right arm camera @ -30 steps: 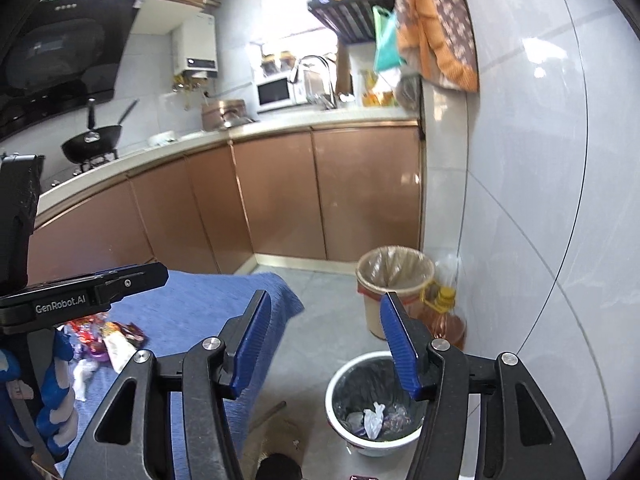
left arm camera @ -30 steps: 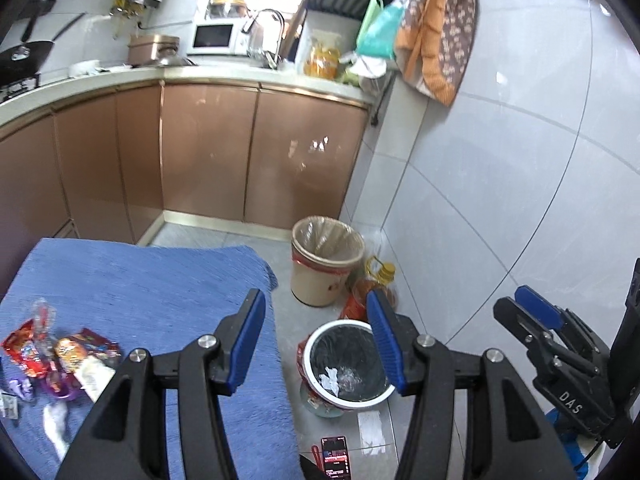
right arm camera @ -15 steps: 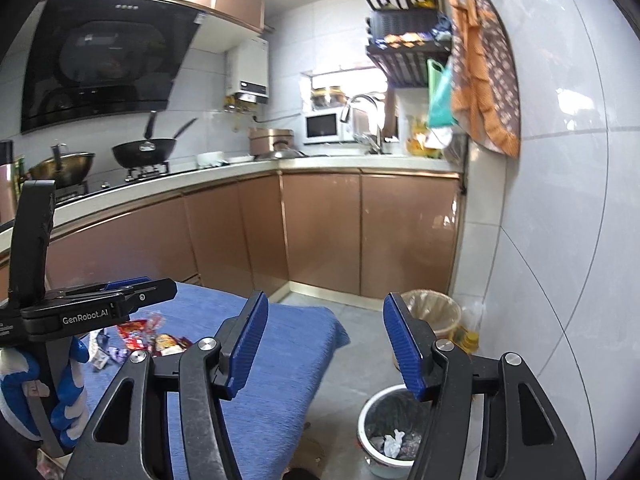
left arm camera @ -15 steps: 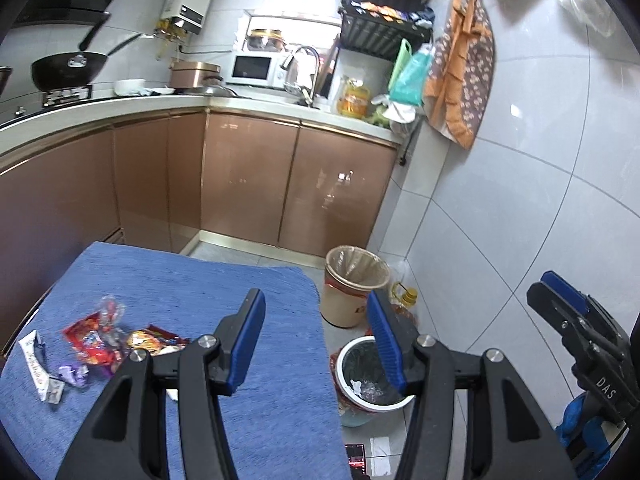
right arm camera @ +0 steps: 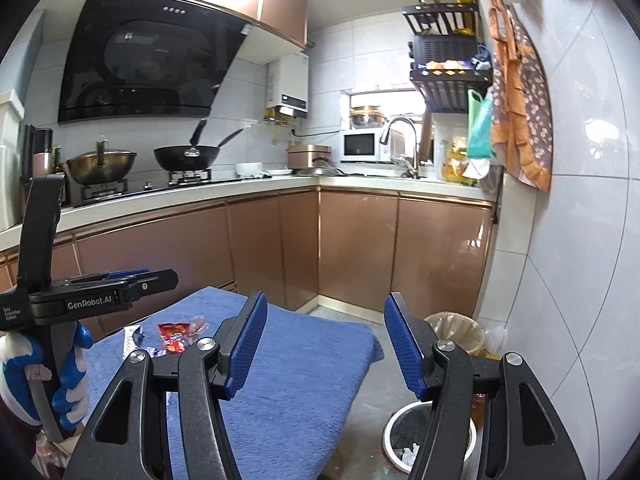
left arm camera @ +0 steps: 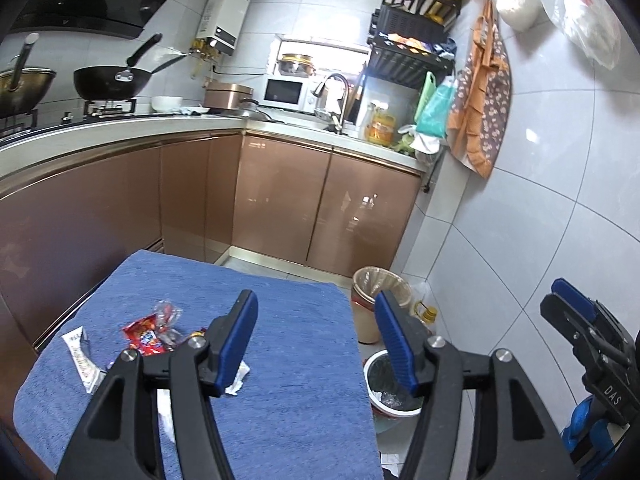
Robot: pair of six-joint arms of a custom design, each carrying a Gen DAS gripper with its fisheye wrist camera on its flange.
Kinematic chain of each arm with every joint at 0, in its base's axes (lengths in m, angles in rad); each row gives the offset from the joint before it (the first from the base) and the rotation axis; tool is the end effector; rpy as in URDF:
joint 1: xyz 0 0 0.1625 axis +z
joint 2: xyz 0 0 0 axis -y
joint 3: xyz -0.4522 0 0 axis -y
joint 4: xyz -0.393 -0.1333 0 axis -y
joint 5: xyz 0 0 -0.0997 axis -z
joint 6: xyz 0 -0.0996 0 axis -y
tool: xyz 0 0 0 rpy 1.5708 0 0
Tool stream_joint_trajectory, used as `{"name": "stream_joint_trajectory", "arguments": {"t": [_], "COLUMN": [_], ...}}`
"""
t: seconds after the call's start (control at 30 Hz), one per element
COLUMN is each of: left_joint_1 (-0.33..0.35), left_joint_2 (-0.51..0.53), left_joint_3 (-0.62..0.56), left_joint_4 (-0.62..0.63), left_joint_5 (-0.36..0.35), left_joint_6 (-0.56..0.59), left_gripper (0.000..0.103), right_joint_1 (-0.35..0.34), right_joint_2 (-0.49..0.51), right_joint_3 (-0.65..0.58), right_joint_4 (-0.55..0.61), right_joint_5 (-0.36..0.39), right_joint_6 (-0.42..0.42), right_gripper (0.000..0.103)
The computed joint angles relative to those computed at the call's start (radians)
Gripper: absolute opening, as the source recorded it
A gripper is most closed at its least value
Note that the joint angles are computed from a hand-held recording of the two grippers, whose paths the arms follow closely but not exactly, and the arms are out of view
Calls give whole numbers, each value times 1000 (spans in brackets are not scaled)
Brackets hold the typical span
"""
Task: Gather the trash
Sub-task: 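Move both tools back over the remaining trash on the table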
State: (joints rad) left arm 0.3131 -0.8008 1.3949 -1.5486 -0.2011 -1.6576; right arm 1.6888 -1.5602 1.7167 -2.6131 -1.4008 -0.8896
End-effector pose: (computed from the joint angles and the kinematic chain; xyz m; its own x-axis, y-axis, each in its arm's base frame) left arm -0.6047 -0.4384 0.1933 -0.8148 -0.2820 -0.5065 0.4082 0.3413 -0.8467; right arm 0.2117 -0.5107 0.5685 -0.5488 -0.6430 0.5342 -0.7952 0.2044 -0.5708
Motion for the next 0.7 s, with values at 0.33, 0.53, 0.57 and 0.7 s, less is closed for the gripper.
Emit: {"name": "stream_joint_trajectory", "arguments": {"t": [0.33, 0.53, 0.57, 0.7], "left_joint_1": [-31, -22, -19, -6], "left_joint_2": [-18, -23, -27, -36], "left_joint_3": [-46, -39, -29, -4], "left_joint_4": [357, 400, 385, 375], "left_joint_5": [-1, -16, -20, -32], "left_joint_6": [-307, -351, -343, -351], "left_gripper": [60, 60, 60, 60], "right_joint_1": [3, -1, -1, -3], "right_joint_2": [-24, -15, -13, 9], "right_joint_3": [9, 11, 11, 8], "right_joint_4": [35, 42, 41, 44], "right_joint_5": [31, 29, 26, 14], "right_joint_6": [-25, -26, -24, -20], "right_gripper": [61, 61, 61, 61]}}
